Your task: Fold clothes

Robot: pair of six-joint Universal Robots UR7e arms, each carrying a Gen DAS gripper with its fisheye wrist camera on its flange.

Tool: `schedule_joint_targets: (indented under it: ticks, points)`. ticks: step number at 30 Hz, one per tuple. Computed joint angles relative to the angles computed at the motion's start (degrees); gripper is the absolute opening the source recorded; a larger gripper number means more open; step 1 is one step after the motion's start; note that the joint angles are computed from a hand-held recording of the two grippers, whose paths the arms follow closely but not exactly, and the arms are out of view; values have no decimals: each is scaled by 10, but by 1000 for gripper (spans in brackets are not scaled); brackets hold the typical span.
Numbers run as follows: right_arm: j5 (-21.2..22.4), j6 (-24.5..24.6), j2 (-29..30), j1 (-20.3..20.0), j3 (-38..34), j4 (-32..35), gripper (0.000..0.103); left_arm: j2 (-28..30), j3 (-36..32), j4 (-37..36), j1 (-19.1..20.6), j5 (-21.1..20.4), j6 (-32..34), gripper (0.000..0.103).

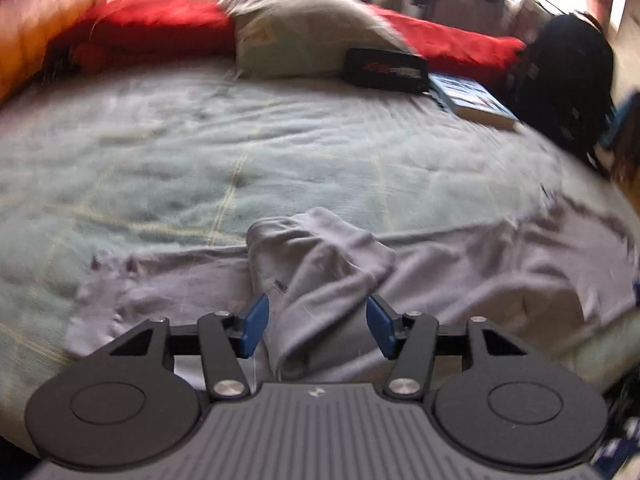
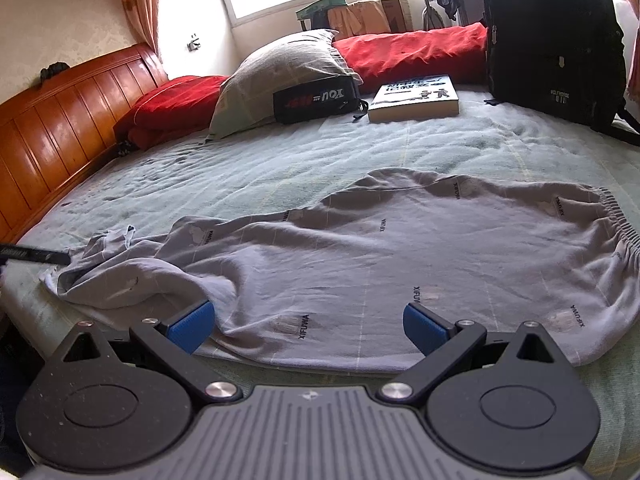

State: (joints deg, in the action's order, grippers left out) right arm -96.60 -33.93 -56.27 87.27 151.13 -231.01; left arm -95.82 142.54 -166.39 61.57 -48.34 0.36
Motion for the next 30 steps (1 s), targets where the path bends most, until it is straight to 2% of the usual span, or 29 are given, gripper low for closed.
schedule_joint_targets:
  ticks: [4, 6, 9, 11, 12, 13, 14, 20, 30]
  points:
    - [-7, 3, -2, -3, 5, -9, 102, 45, -51, -25, 86, -79, -37, 52]
    - [-12, 11, -4, -7, 5, -10, 102, 62, -66, -43, 117, -117, -31, 51]
    - [-22, 18, 0, -9, 0, -10, 102, 82, -83, -68, 148, -162, -9, 51]
    - [-27, 21, 5, -6, -5, -7, 102, 89, -90, -78, 158, -179, -7, 44]
    - [-30, 21, 9, -3, -7, -4, 102, 89, -88, -86, 157, -179, 0, 35]
    - [-33, 18, 12, 0, -9, -4, 102, 88, -84, -96, 154, -180, 10, 11]
    - [-36, 15, 16, 4, -11, -5, 102, 87, -79, -106, 151, -181, 20, 2]
    - [-45, 11, 25, 16, -19, 0, 102, 58, -50, -186, 127, -170, 59, 2]
    - [-55, 10, 30, 26, -24, 0, 102, 41, -53, -211, 135, -152, 66, 2]
